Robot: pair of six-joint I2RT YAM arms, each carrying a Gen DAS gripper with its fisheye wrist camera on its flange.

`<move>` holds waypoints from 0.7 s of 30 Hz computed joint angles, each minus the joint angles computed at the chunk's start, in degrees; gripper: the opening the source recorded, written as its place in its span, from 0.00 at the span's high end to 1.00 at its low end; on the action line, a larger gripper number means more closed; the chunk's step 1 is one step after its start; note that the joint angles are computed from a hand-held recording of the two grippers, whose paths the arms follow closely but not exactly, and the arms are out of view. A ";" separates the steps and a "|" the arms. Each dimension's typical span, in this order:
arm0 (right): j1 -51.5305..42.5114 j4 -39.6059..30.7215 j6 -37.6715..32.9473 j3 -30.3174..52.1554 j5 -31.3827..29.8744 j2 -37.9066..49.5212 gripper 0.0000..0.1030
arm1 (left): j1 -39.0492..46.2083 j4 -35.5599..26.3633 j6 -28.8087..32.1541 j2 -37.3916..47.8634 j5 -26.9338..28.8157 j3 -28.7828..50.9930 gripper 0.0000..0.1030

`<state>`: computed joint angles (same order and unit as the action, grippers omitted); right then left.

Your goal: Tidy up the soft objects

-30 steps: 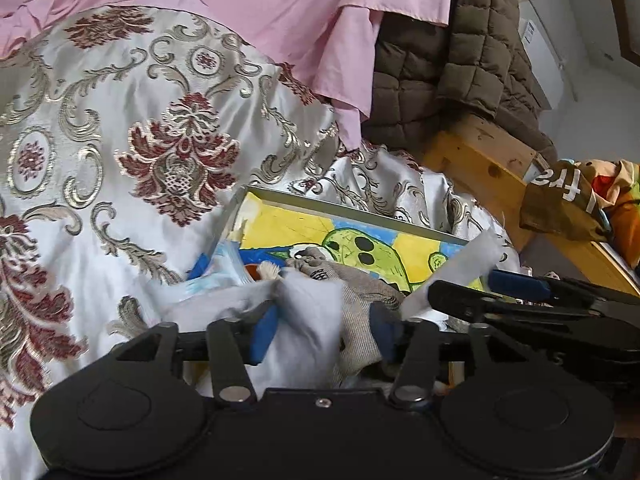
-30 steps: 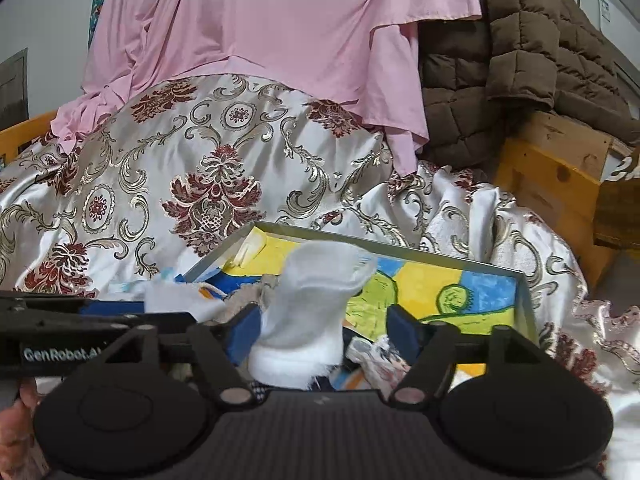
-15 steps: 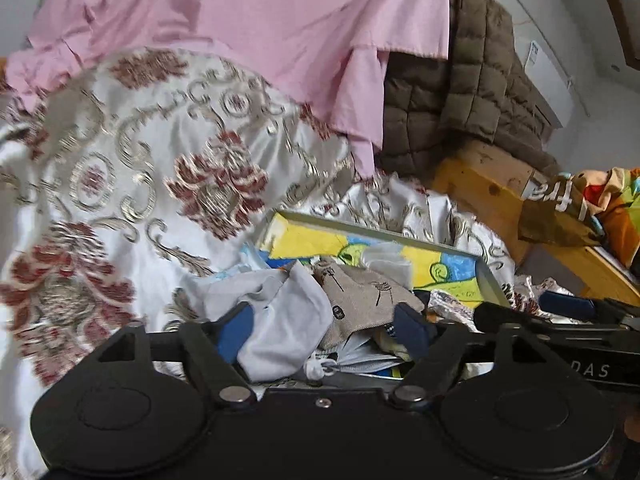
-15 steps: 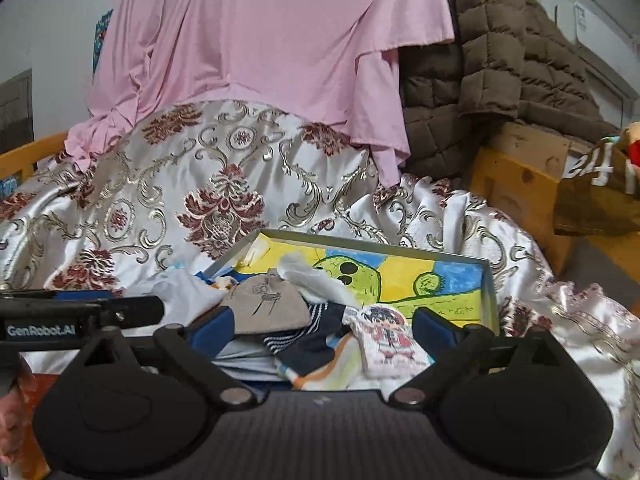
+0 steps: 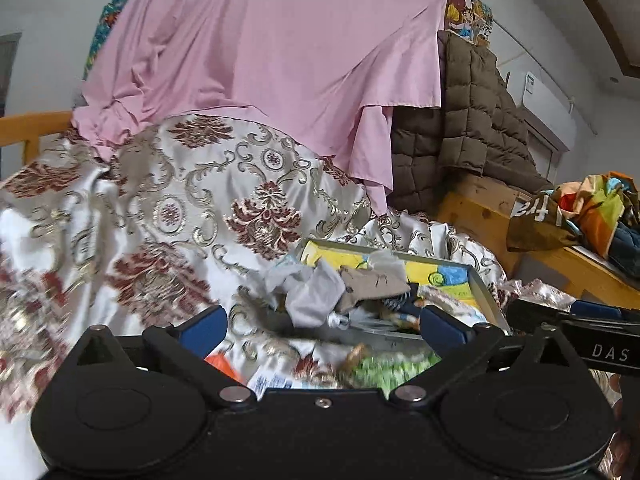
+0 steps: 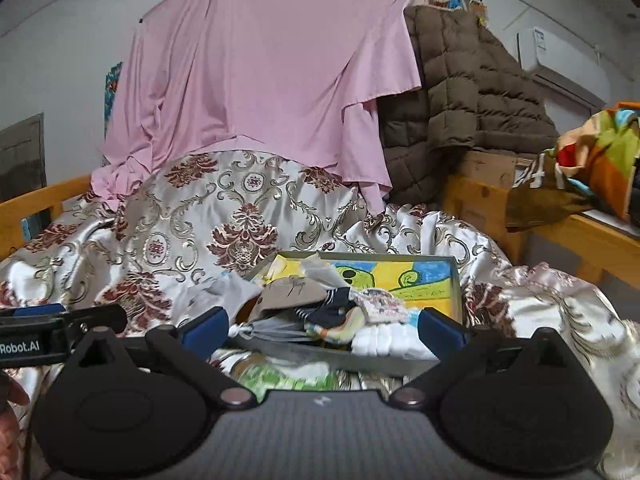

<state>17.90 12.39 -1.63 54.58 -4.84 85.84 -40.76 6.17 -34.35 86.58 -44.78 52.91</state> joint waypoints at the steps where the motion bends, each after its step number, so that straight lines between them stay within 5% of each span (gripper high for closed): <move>1: 0.25 0.12 0.06 -2.22 0.23 -1.99 0.00 | -1.48 -1.41 -1.62 -0.59 -1.56 -0.50 0.01; 10: 2.08 -3.14 0.29 -14.92 1.31 -14.56 0.00 | -13.53 -24.35 -24.67 -2.42 -10.17 -1.32 0.01; 21: 2.34 -7.24 2.19 -22.00 2.42 -21.78 0.00 | -20.49 -43.26 -42.26 0.63 -14.13 2.32 0.01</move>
<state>20.24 5.15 0.56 32.58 -2.42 64.06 -61.24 -37.09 -76.61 87.20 -58.91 55.23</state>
